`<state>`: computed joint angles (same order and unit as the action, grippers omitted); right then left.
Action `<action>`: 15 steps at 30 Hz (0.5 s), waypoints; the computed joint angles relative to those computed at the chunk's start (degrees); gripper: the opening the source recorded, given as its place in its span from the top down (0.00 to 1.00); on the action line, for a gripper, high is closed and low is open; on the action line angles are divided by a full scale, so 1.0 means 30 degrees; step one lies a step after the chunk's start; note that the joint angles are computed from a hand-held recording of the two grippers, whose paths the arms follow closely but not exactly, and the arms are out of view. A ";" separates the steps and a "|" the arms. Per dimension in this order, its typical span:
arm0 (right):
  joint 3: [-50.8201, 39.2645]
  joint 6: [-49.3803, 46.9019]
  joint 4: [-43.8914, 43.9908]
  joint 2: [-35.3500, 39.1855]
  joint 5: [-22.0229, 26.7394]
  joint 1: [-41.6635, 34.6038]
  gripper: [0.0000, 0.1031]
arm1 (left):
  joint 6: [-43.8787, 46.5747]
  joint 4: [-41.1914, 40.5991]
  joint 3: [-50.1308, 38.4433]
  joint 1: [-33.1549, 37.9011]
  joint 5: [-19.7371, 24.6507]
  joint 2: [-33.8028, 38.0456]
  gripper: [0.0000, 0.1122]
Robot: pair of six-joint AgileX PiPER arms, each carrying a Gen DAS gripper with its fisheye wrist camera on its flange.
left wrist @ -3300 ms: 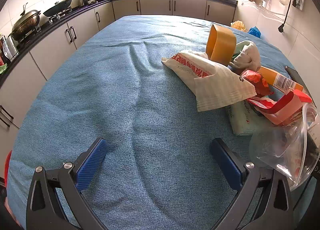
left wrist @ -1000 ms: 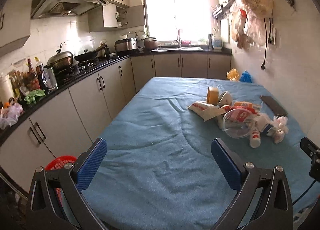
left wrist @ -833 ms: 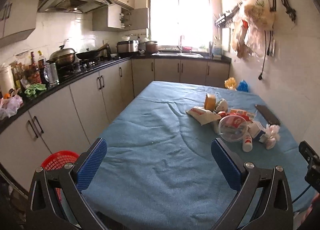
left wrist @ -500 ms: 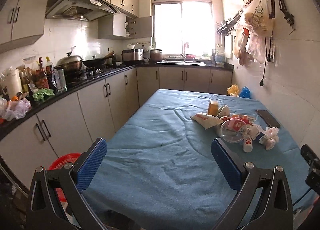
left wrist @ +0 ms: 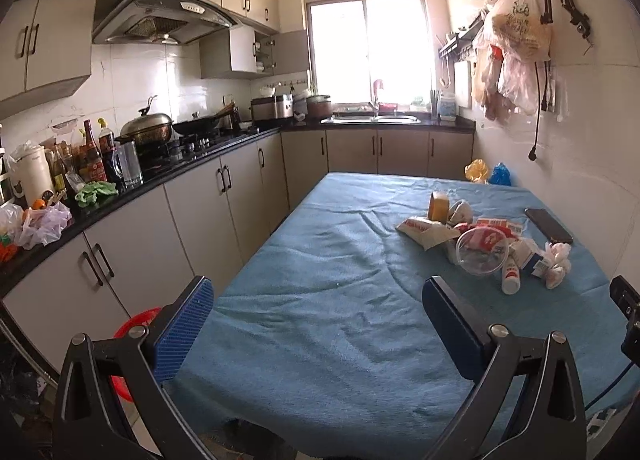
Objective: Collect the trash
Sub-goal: 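Move both tools back and then toward the trash pile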
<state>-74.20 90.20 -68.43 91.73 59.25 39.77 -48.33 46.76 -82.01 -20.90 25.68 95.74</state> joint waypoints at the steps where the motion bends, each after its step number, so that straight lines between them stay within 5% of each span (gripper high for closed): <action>1: 0.0004 -0.0017 0.0080 0.0046 -0.0196 -0.0161 0.00 | 0.0278 -0.0271 -0.0228 0.0026 0.0115 0.0223 0.08; 15: -0.0815 -0.2239 0.2981 0.1793 -0.4442 -0.3959 0.00 | 0.4841 -0.3558 -0.6480 -0.0606 0.3758 0.5540 0.08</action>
